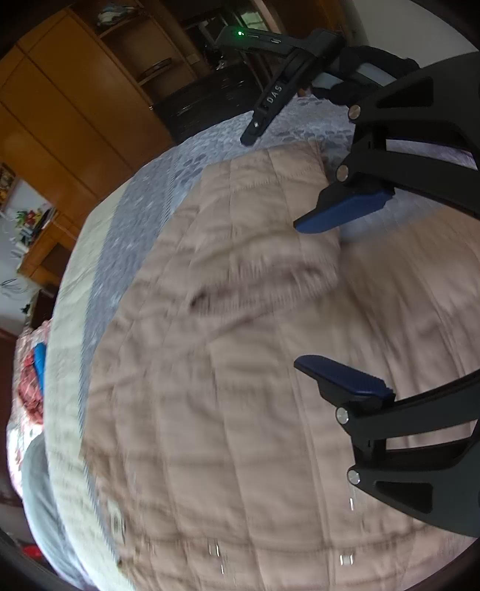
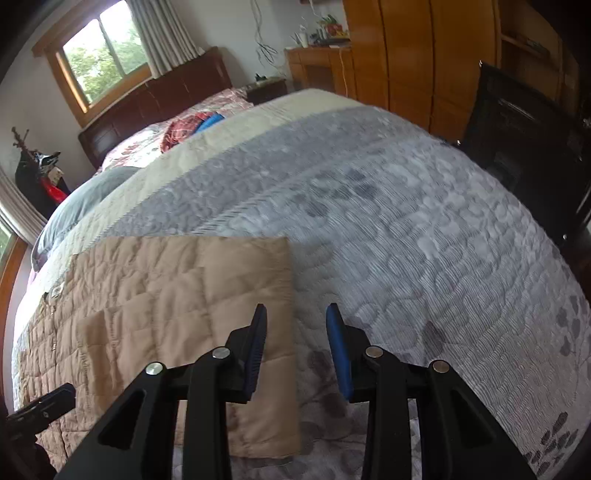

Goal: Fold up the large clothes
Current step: 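Open the right gripper to release the folded sleeve, then grasp the other sleeve cuff with the left gripper and fold it inward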

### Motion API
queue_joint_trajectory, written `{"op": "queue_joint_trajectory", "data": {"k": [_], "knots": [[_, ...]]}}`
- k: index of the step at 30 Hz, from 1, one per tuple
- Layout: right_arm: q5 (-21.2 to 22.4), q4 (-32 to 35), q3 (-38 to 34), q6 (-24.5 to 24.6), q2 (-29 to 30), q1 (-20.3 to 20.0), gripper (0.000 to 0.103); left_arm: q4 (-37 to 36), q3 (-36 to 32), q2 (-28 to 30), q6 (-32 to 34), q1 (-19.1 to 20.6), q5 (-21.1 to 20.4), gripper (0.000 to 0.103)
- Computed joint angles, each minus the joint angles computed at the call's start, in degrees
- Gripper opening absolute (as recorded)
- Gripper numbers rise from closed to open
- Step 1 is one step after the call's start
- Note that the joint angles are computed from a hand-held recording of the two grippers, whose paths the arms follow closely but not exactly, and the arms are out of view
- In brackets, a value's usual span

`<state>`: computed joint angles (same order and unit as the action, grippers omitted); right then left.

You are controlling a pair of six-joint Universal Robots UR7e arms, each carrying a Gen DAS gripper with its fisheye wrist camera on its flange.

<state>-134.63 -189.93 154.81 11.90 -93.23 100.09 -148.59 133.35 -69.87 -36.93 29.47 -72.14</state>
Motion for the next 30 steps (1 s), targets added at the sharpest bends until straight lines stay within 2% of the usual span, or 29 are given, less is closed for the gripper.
{"op": "queue_joint_trajectory", "data": {"k": [2, 4, 5, 6, 9, 11, 14, 20, 24, 30], "knots": [[3.98, 1.04, 0.83, -1.08, -2.62, -2.87, 0.034, -0.68, -1.26, 3.28, -0.39, -0.15, -0.24, 0.067], [4.56, 0.71, 0.93, -1.41, -2.45, -3.37, 0.034, -0.74, -2.04, 5.41, -0.58, 0.04, -0.65, 0.057], [5.27, 0.84, 1.13, -2.07, -3.25, -3.83, 0.034, -0.79, -2.45, 6.43, -0.48, 0.36, -1.19, 0.041], [6.25, 0.46, 1.39, -2.60, -3.56, -4.26, 0.034, -0.77, -2.70, 6.98, -0.56, 0.54, -1.24, 0.031], [7.90, -0.62, 1.80, -3.70, -3.92, -5.30, 0.034, -2.92, -2.25, 6.98, -0.49, 0.86, -1.37, 0.011], [7.70, -1.73, 1.34, -3.53, -2.65, -4.60, 0.034, -3.87, -0.79, 4.71, -0.03, 0.33, -0.74, 0.006], [9.70, -2.20, 1.78, -3.85, -3.65, -4.51, 0.034, -3.25, 1.66, -0.88, -0.30, -1.05, 2.32, 0.005], [17.96, -1.12, 2.13, -4.81, -4.69, -5.48, 0.034, 2.50, 5.10, -13.66, -2.90, -2.65, 10.44, 0.004], [21.71, -1.85, 1.76, -5.24, -1.40, -4.79, 0.034, 9.37, 6.07, -22.37, -4.45, -3.48, 15.92, 0.004], [25.99, -2.92, 0.05, -5.50, 6.70, -2.77, 0.034, 20.94, 5.27, -32.86, -6.00, -1.16, 21.68, 0.004]]}}
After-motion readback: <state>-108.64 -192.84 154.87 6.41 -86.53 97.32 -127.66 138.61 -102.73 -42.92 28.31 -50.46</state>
